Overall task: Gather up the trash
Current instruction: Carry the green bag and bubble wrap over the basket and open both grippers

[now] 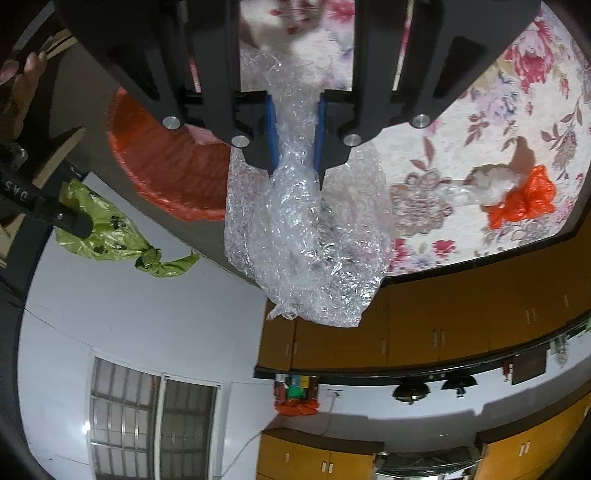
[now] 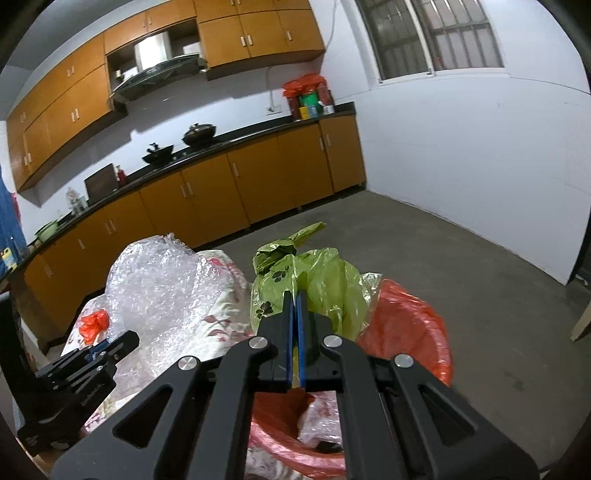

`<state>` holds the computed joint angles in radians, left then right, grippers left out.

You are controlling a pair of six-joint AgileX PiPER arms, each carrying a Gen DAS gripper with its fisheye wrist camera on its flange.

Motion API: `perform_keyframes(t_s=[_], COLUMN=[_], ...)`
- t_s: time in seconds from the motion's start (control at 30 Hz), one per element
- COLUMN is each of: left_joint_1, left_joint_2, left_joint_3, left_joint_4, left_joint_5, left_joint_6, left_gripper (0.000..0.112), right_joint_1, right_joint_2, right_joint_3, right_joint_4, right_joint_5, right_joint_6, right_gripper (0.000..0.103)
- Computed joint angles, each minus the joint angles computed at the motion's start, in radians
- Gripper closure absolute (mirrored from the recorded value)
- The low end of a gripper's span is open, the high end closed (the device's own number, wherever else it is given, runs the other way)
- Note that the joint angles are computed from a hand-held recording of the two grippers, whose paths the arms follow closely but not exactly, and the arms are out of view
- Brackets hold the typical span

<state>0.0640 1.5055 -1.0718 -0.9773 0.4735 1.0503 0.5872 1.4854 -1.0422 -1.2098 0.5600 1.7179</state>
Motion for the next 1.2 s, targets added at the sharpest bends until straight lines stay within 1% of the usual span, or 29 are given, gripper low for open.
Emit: perform_keyframes(t_s=[0.37, 0.63, 0.87, 1.0, 1.03, 1.1, 1.17, 1.2], left_joint_1=[-0.110, -0.150, -0.179, -0.194, -0.195, -0.196, -0.192, -0.188], left_joint_2=[0.015, 0.046, 0.091, 0.133, 0.145, 0.166, 0.177, 0.179], left_joint_3=[-0.001, -0.012, -0.037, -0.056, -0.061, -0.069, -0.064, -0.061], left_joint_4=[0.011, 0.015, 0.027, 0.039, 0.044, 0.059, 0.064, 0.067], left_joint_5=[0.004, 0.006, 0.018, 0.034, 0.041, 0.050, 0.045, 0.041], left_joint_6=[-0.022, -0.027, -0.054, -0.074, -0.080, -0.094, -0.093, -0.093], left_gripper=[0.095, 0.095, 0.094, 0.091, 0.089, 0.082, 0.078, 0.076], right_joint_1=[-0.022, -0.022, -0.045, -0.065, -0.074, -0.085, -0.091, -0.091], right_joint_2=[-0.030, -0.015, -0.007, 0.012, 0.019, 0.028, 0.027, 0.023], right_joint_3=[0.045, 0.029, 0.032, 0.032, 0.030, 0.032, 0.042, 0.051], right_joint_4=[-0.010, -0.004, -0.002, 0.034, 0.057, 0.087, 0.094, 0.084], right_joint_5=[0.015, 0.022, -0.004, -0.031, -0.043, -0.055, -0.066, -0.067], right_joint_6=[0.049, 0.071, 0.076, 0.039, 0.020, 0.001, 0.009, 0.024], right_gripper=[0.100, 0.100, 0.100, 0.099, 0.096, 0.086, 0.065, 0.062])
